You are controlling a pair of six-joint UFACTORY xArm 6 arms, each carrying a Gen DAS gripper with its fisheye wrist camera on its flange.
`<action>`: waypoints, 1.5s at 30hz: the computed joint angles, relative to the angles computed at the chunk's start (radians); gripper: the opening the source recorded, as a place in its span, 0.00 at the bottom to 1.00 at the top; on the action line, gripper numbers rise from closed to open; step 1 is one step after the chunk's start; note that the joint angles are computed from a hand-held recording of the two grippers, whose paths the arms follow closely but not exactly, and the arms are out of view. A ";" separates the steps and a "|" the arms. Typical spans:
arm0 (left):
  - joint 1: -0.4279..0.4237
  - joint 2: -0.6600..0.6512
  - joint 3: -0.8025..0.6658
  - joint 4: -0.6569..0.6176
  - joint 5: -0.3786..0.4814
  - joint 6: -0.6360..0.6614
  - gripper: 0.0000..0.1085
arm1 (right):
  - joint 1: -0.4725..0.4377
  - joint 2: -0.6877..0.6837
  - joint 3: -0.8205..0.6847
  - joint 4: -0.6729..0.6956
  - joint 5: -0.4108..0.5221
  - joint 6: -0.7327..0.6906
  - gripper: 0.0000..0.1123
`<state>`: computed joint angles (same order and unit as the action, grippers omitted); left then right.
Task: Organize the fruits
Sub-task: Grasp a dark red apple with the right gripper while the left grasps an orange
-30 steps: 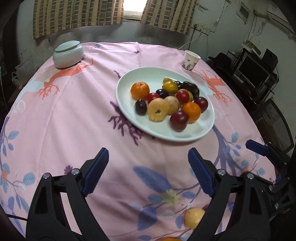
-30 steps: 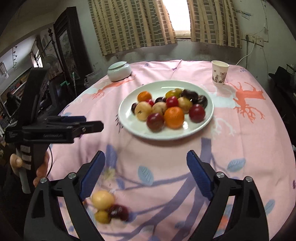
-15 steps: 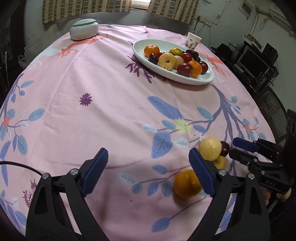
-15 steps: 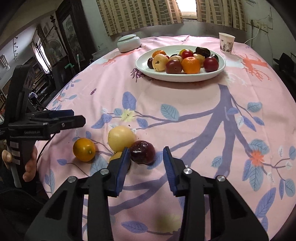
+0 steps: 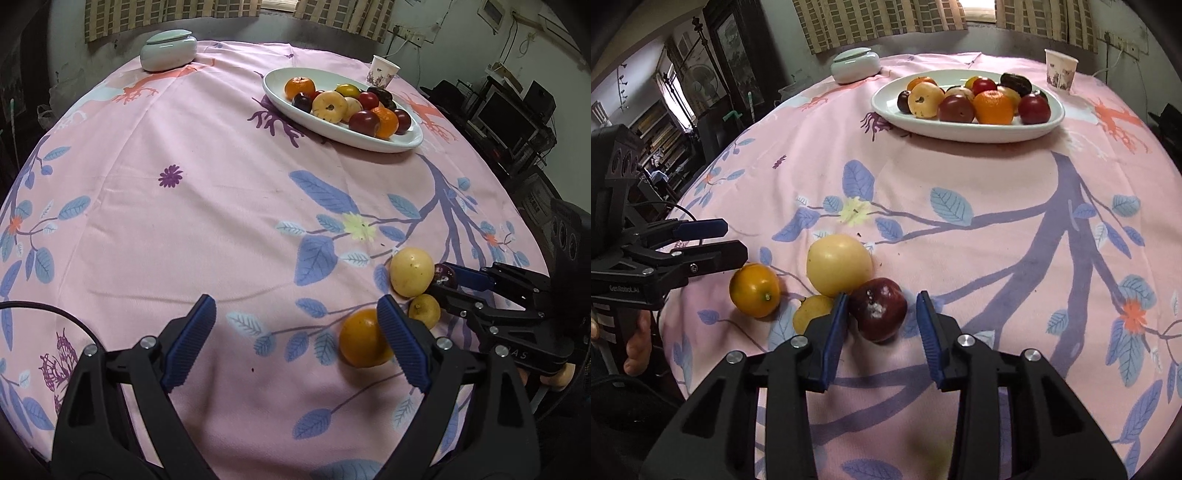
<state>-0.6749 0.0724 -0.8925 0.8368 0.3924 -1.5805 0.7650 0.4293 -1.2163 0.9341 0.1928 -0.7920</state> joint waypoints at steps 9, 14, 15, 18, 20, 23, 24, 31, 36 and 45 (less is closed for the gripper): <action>-0.021 -0.026 0.007 -0.006 0.012 0.013 0.83 | -0.007 -0.042 0.059 -0.047 -0.083 0.081 0.27; -0.055 -0.010 -0.017 -0.061 0.035 0.089 0.83 | -0.037 -0.059 0.085 -0.045 -0.090 0.127 0.27; -0.062 -0.001 -0.024 -0.080 0.030 0.113 0.83 | -0.038 -0.063 0.090 -0.023 -0.093 0.110 0.27; -0.076 0.036 -0.053 -0.129 0.020 0.174 0.83 | -0.035 -0.075 0.100 0.070 -0.095 0.029 0.27; -0.085 0.064 -0.081 -0.149 0.035 0.198 0.83 | -0.036 -0.078 0.103 0.111 -0.094 -0.006 0.27; -0.088 0.094 -0.106 -0.172 0.051 0.209 0.83 | -0.038 -0.084 0.110 0.143 -0.088 -0.032 0.27; -0.086 0.098 -0.106 -0.178 0.046 0.208 0.83 | -0.038 -0.087 0.113 0.149 -0.088 -0.038 0.27; -0.081 0.096 -0.088 -0.150 0.034 0.157 0.82 | -0.040 -0.098 0.129 0.154 -0.087 -0.045 0.27; -0.067 0.099 -0.075 -0.171 -0.017 0.176 0.68 | -0.037 -0.097 0.126 0.168 -0.083 -0.052 0.27; -0.085 0.137 -0.130 -0.115 0.022 0.163 0.40 | -0.035 -0.107 0.135 0.182 -0.089 -0.058 0.27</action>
<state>-0.7603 0.2092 -1.0229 0.7216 0.4149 -1.4175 0.7303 0.3225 -1.0810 1.1161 0.1042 -0.8503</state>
